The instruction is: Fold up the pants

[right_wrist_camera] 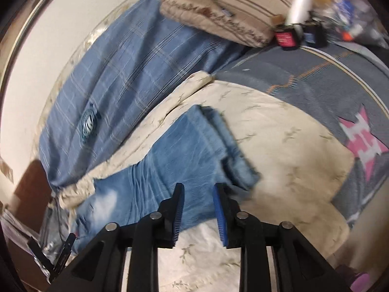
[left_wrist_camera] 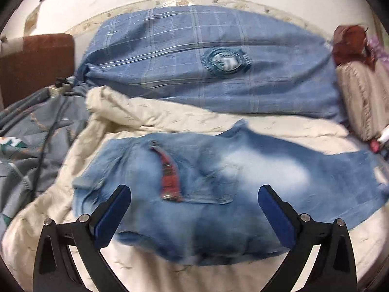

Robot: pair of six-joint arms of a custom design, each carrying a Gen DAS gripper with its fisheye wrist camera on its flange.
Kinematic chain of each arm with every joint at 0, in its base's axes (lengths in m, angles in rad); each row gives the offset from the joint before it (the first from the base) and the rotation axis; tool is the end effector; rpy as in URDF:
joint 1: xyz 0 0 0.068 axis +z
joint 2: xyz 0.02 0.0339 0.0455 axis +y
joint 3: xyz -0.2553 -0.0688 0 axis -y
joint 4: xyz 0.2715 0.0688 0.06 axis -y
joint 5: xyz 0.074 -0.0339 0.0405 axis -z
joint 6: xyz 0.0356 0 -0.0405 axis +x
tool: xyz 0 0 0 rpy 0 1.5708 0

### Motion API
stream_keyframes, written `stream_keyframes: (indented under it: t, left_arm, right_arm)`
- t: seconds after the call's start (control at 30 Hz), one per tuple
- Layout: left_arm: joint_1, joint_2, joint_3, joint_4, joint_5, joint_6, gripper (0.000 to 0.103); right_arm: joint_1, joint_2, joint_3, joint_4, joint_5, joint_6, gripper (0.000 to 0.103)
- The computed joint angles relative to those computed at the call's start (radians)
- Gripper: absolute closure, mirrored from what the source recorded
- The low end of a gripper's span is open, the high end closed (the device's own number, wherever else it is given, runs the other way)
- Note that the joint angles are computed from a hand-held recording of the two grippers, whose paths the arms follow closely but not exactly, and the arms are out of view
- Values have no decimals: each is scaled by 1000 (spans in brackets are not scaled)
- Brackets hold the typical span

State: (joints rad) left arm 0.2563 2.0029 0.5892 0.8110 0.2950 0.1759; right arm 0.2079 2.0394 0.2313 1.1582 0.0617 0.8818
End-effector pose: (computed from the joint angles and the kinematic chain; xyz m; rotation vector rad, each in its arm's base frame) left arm 0.3099 0.0705 0.0253 0.0810 2.1433 -0.0693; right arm 0.2128 0.0426 -0.0030 0.7838 2.1322 0.5240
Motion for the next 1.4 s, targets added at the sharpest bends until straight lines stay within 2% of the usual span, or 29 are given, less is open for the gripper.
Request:
stream_keyframes:
  t: [0.1, 0.17, 0.3, 0.4, 0.43, 0.47, 0.5, 0.53, 0.57, 0.6, 0.7, 0.77, 0.83, 0.87, 0.93, 1.03, 1.07, 1.17, 1.3, 1.4]
  left_arm:
    - [-43, -13, 15, -67, 21, 3, 0]
    - [-78, -18, 22, -94, 46, 8, 0]
    - [-157, -21, 12, -107, 22, 49, 0]
    - [-182, 14, 69, -204, 5, 79, 0]
    - [-184, 39, 112, -272, -3, 82, 0]
    - [-181, 54, 139, -317, -8, 81, 0]
    - [-176, 77, 176, -373, -13, 74, 0]
    - [-170, 107, 219, -428, -16, 65, 0]
    - [-172, 118, 231, -430, -23, 68, 0]
    - [-178, 115, 222, -415, -34, 75, 0]
    - [-198, 94, 166, -341, -72, 97, 0]
    - [-188, 70, 130, -296, -41, 93, 0]
    - [-167, 34, 90, -255, 12, 85, 0]
    - [-159, 22, 80, -247, 29, 82, 0]
    - [-151, 16, 90, -259, 68, 61, 0]
    - [-177, 15, 143, -349, 65, 25, 0]
    - [-191, 15, 154, -367, 63, 24, 0]
    - [-247, 19, 188, -377, 34, 4, 0]
    - [-312, 65, 260, -411, -18, 2, 0]
    - [-328, 135, 334, -489, -60, 3, 0]
  right_arm:
    - [-84, 91, -22, 132, -112, 52, 69]
    - [-103, 116, -18, 162, -128, 62, 68]
    - [-92, 81, 11, 58, -107, 46, 67]
    - [-76, 67, 9, 50, -72, 36, 66]
    - [-67, 61, 13, 39, -58, 31, 66]
    - [-59, 52, 27, 1, -43, 29, 62]
    - [-56, 56, 43, -24, -36, 31, 50]
    - [-46, 41, 58, -92, -4, 42, 44]
    - [-42, 30, 96, -212, 24, 57, 42]
    - [-46, 38, 113, -238, 20, 58, 43]
    - [-32, 8, 58, -144, 51, 68, 43]
    - [-39, 19, 19, -49, 43, 68, 43]
    - [-73, 67, -5, 55, -19, 91, 43]
    - [-103, 122, -14, 147, -71, 114, 43]
    - [-142, 202, -22, 273, -133, 150, 43]
    - [-170, 245, 5, 313, -202, 172, 43]
    - [-170, 247, 23, 290, -214, 180, 43]
    - [-163, 231, 72, 184, -201, 203, 43]
    - [-178, 261, 107, 189, -202, 188, 42]
    - [-183, 290, 125, 223, -219, 162, 42]
